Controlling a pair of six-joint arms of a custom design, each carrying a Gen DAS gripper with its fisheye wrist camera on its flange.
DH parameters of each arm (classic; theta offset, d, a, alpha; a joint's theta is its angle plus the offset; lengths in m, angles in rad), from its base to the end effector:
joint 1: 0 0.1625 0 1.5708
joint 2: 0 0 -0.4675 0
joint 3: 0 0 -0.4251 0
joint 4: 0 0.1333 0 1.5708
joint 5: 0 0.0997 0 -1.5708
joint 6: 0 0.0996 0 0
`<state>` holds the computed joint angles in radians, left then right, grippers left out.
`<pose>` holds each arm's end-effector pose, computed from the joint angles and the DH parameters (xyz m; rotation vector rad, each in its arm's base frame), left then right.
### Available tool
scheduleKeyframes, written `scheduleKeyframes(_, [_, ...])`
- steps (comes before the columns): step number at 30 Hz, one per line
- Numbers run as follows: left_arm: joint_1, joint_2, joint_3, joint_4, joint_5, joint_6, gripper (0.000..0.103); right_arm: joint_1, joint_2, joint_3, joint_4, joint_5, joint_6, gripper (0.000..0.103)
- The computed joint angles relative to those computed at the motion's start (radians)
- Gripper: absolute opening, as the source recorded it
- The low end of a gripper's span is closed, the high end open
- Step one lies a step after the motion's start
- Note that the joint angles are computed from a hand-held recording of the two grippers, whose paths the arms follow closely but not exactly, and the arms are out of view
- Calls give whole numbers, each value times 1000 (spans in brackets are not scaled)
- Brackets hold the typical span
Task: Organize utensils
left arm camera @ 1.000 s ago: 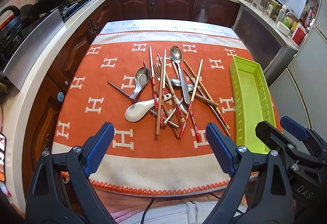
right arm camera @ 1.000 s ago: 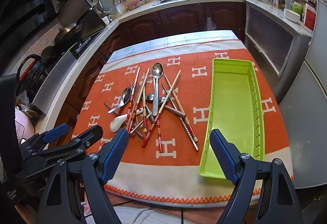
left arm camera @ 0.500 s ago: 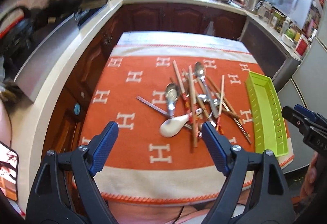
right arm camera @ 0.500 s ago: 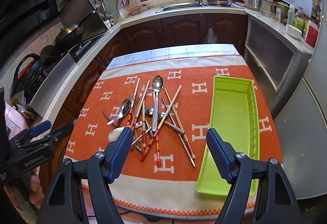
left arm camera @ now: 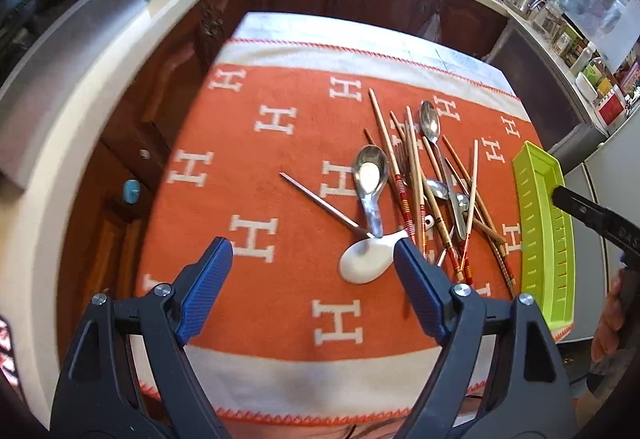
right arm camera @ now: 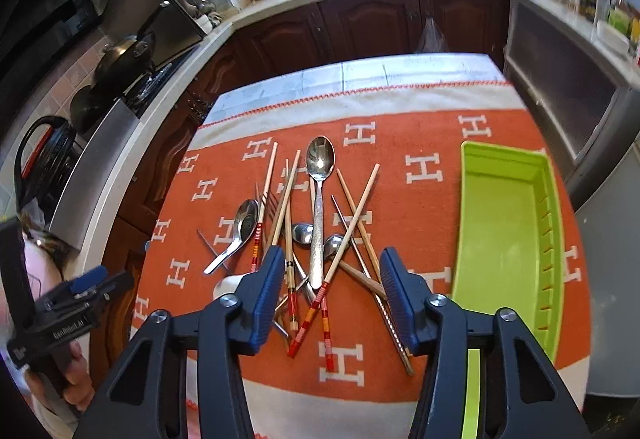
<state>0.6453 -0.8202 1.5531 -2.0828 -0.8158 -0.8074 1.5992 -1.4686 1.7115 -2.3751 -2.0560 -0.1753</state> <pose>-0.4510 -0.5918 0.1274 0.2505 2.4234 -0.5607 0.1036 -0.5889 0.5038 0.0779 -2.5449 0.6841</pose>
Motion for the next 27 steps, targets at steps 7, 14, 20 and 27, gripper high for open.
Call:
scheduleKeyframes(7, [61,133,-152,-18,-95,97,55,-83,115,-118,136,73,89,34])
scheduleKeyframes(14, [114,273,-329,55,-201,128,24,-137,205,-176,197,109,140,24])
scheduleKeyframes(20, [143,343,-427,93,-239,126,21,-146,259,-209,190,101,150,23])
scheduleKeyframes(27, [154,377,-485,160,-228,95,20,-140,314,-238,163,64,132,9])
